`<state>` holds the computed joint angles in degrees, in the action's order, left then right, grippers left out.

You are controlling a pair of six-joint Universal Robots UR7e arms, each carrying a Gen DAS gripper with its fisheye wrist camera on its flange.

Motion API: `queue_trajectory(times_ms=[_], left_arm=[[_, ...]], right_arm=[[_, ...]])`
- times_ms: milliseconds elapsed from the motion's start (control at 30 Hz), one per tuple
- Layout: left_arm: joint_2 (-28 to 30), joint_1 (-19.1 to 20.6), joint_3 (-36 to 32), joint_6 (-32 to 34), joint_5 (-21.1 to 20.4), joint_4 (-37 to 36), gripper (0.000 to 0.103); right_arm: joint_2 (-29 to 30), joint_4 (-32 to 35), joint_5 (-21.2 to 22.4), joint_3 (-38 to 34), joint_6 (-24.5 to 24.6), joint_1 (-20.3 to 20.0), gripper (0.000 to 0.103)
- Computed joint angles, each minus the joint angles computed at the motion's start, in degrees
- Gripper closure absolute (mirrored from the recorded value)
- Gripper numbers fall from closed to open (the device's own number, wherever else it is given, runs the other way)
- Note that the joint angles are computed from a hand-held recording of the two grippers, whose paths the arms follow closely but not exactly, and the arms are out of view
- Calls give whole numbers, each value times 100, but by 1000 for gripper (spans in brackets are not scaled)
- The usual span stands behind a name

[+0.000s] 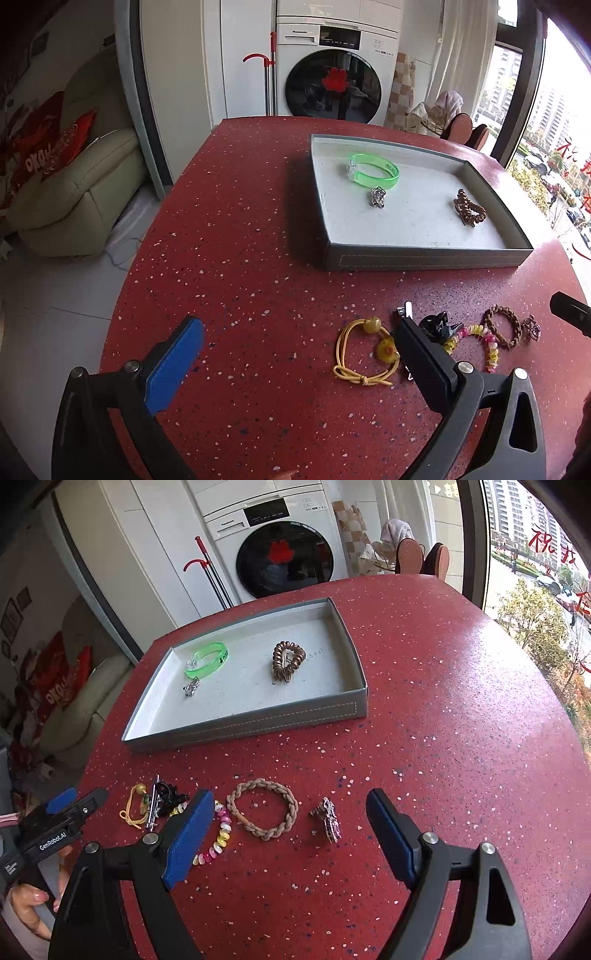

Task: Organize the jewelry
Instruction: 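Move both tools back toward the remaining jewelry on the table, then grasp the yellow pineapple hair tie with the left tool while the right grasps the silver charm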

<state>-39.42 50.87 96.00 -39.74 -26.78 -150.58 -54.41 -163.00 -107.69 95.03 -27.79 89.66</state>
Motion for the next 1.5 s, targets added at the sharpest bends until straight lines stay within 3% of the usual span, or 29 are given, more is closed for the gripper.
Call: queue_trajectory(times_ms=[367, 700, 967, 1200, 1367, 1500], left_arm=[[-34, 70, 136, -352, -302, 257, 0], [300, -35, -79, 574, -88, 175, 0], [386, 21, -189, 723, -111, 244, 0], [554, 66, -441, 918, -112, 308, 0], [669, 97, -651, 1037, -144, 371, 0], [708, 92, -691, 1209, -196, 222, 10]], right_arm=[[-204, -374, -439, 441, -229, -87, 17], [-123, -486, -697, 421, -241, -147, 17], [149, -528, -817, 240, -440, -95, 39], [365, -704, -942, 110, -651, -31, 48], [458, -758, -988, 29, -742, 0, 60], [462, -772, -981, 39, -827, 9, 71]])
